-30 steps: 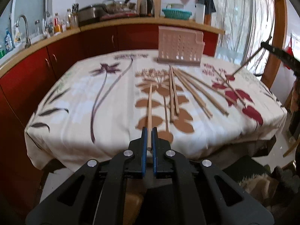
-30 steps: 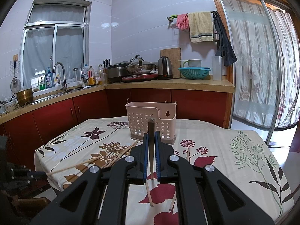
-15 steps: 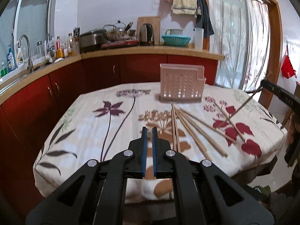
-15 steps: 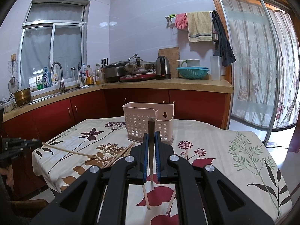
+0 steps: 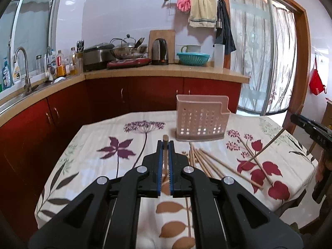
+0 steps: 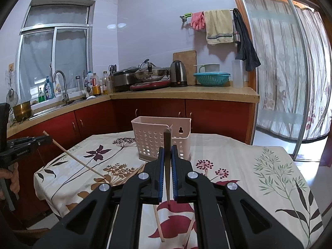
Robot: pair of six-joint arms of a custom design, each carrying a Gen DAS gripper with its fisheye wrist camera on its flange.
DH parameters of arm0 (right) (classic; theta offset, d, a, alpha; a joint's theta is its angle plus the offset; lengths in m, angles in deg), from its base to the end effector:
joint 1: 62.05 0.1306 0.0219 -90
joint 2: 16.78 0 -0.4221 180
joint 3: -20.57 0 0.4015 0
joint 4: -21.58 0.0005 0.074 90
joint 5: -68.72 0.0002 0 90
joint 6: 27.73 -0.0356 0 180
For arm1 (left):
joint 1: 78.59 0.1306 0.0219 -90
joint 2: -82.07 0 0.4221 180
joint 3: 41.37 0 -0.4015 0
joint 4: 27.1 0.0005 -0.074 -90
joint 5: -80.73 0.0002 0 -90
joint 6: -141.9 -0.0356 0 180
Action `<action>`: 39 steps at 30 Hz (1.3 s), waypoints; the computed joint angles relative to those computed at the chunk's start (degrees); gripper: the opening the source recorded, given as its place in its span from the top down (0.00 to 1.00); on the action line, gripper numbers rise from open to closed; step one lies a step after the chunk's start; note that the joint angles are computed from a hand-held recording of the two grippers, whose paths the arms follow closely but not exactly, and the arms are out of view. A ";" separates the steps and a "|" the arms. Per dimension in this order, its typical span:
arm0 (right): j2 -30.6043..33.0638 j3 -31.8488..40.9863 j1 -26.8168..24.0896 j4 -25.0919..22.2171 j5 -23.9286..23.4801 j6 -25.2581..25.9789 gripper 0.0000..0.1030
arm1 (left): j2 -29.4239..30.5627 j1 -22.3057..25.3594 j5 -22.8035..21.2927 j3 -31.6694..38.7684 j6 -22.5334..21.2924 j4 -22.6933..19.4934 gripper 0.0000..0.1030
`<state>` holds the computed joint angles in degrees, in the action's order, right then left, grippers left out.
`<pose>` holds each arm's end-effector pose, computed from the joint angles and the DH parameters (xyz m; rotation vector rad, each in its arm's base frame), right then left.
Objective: Organize utensils
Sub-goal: 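Bring both grippers with upright chopsticks above the beige holder opening, then lower the chopsticks into the holder and open both grippers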
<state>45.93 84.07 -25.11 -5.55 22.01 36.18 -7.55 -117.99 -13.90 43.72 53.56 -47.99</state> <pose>0.2702 0.1720 0.4667 0.2780 1.8793 -0.0255 0.4054 -0.3299 0.4672 0.6128 1.9521 -0.3692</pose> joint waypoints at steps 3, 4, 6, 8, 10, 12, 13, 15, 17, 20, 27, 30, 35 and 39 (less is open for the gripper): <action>0.35 0.29 -0.57 0.33 -0.56 0.54 0.93 | 0.89 0.11 0.91 1.66 -0.42 -0.05 0.95; 0.43 0.43 -0.95 0.53 -1.04 0.77 0.93 | 1.17 0.18 1.28 2.22 -0.49 -0.12 0.95; 0.59 0.73 -1.51 0.94 -1.64 1.28 0.93 | 2.04 0.49 2.59 3.97 -0.31 -0.45 0.95; 0.74 1.15 -2.09 1.33 -2.12 2.05 0.93 | 2.57 0.70 3.79 5.29 0.00 -0.71 0.95; 0.76 1.83 -3.01 1.80 -3.13 2.96 0.93 | 3.21 0.77 4.71 6.98 -0.13 -1.22 0.95; 0.66 2.50 -3.87 2.61 -4.24 3.89 0.93 | 4.08 0.85 6.19 9.37 -0.21 -2.08 0.95; 0.63 2.98 -4.37 3.14 -4.66 4.79 0.93 | 4.50 0.85 6.71 10.47 -0.40 -2.30 0.95; 0.73 3.96 -5.22 4.54 -5.06 6.98 0.93 | 5.46 0.76 7.68 13.17 -1.10 -2.47 0.95; 1.06 5.06 -6.12 6.23 -5.62 9.22 0.93 | 6.40 0.62 8.30 15.60 -1.75 -2.41 0.95; 1.90 6.95 -7.84 9.05 -6.40 13.28 0.93 | 8.19 0.15 8.49 19.60 -2.98 -1.92 0.95; 5.31 11.35 -12.81 14.59 -10.76 19.62 0.93 | 14.85 -0.12 8.22 30.30 -4.49 -2.84 0.95; 7.29 12.82 -14.73 16.55 -12.61 20.71 0.93 | 18.22 0.14 9.30 34.80 -4.01 -5.58 0.95; 11.07 14.58 -17.81 19.76 -15.00 21.65 0.93 | 21.92 0.69 11.47 40.05 -3.67 -10.39 0.95; 13.57 15.33 -19.63 22.84 -16.55 21.99 0.93 | 23.60 1.04 11.83 42.94 -5.41 -12.96 0.95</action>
<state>59.49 99.40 -44.75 17.29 5.45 58.16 16.05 -116.96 -2.08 86.67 48.15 -60.95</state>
